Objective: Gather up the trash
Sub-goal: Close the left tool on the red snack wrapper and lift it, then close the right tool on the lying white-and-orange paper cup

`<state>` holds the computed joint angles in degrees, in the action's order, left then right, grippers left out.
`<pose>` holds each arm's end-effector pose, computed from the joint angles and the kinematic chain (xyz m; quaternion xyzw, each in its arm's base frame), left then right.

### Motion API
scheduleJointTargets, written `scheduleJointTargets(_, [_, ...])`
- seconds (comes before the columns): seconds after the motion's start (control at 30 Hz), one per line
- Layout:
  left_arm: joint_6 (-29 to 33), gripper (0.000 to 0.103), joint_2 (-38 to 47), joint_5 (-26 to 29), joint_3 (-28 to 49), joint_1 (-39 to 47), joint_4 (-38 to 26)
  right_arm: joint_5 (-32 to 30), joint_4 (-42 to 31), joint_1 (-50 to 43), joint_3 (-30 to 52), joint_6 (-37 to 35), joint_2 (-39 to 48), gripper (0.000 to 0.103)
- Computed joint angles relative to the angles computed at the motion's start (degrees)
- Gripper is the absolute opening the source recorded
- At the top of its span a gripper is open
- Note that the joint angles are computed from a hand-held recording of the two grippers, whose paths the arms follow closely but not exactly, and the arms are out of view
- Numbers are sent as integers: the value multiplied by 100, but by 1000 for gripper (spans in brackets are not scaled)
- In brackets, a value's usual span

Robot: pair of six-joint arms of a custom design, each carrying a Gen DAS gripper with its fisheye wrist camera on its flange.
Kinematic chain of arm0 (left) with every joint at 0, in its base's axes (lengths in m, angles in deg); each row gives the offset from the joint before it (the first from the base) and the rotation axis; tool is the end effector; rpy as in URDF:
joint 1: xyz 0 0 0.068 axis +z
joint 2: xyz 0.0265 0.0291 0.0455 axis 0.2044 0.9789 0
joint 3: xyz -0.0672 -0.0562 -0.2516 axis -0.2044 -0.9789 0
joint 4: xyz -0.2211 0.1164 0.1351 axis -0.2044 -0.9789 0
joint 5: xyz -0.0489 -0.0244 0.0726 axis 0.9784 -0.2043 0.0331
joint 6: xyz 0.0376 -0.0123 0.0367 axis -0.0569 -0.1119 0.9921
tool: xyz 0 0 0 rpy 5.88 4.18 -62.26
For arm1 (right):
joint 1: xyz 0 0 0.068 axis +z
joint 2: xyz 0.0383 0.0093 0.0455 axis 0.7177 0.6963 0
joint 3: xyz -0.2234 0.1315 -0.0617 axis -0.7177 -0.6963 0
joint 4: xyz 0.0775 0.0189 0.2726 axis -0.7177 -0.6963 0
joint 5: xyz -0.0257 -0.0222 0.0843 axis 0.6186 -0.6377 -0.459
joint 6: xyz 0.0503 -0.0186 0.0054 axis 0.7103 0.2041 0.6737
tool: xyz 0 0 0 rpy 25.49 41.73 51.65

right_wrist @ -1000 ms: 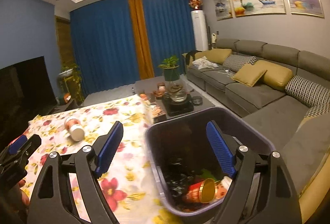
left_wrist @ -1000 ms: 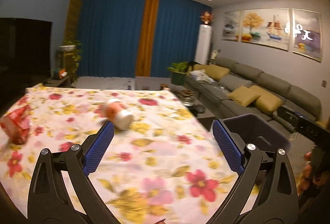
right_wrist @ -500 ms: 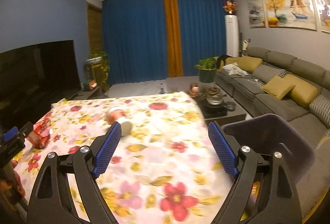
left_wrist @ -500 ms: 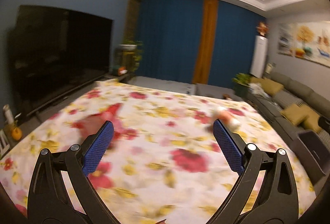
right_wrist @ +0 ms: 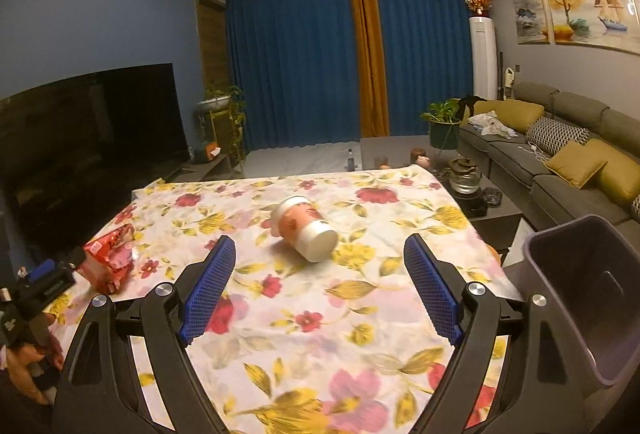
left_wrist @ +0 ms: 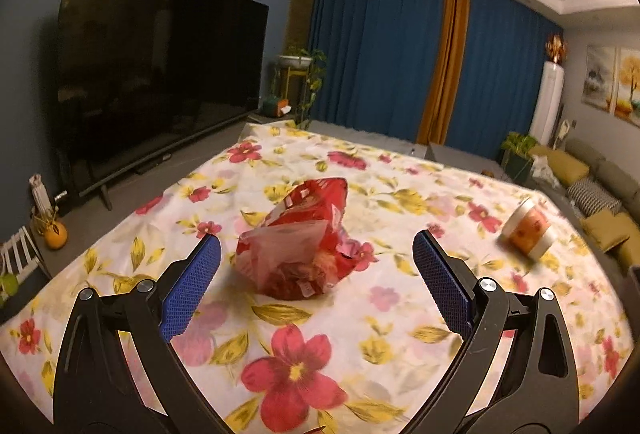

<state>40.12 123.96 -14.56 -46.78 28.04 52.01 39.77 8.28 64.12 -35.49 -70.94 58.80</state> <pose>0.1888 0.0599 0.1550 -0.2316 0.8186 0.0818 0.5192 0.1965 0.0654 0.1912 -0.0905 0.8306 0.1239 0.5353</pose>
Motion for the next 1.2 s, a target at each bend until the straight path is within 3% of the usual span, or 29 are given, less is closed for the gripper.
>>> scheduleJointTargets(0.17, [132,95,1154,-3,362,146,518,190,470,216,188,28,750,84])
scheduleJointTargets(0.27, [224,90,1759,136,615,305,660,285,750,276,340,39,1288,84])
scheduleJointTargets(0.53, [300,39,2740,1023,1206,725,506,364,1346,292,866,-47,2644,84])
scheduleJointTargets(0.67, [389,19,2866,1138,1251,687,530,351,1603,283,1094,-52,3194,84])
scheduleJointTargets(0.7, [411,0,2885,1138,1266,662,512,345,1659,277,1142,-50,3309,84])
scheduleJointTargets(0.93, [342,1,2292,1205,1026,409,468,316,1849,219,1741,-87,4274,84])
scheduleJointTargets(1.03, [122,1,1350,1318,843,-10,43,303,1827,207,2062,-129,4661,84])
scheduleJointTargets(1.2, [-395,1,7,838,680,-1196,-598,320,1690,195,2584,-233,5220,84])
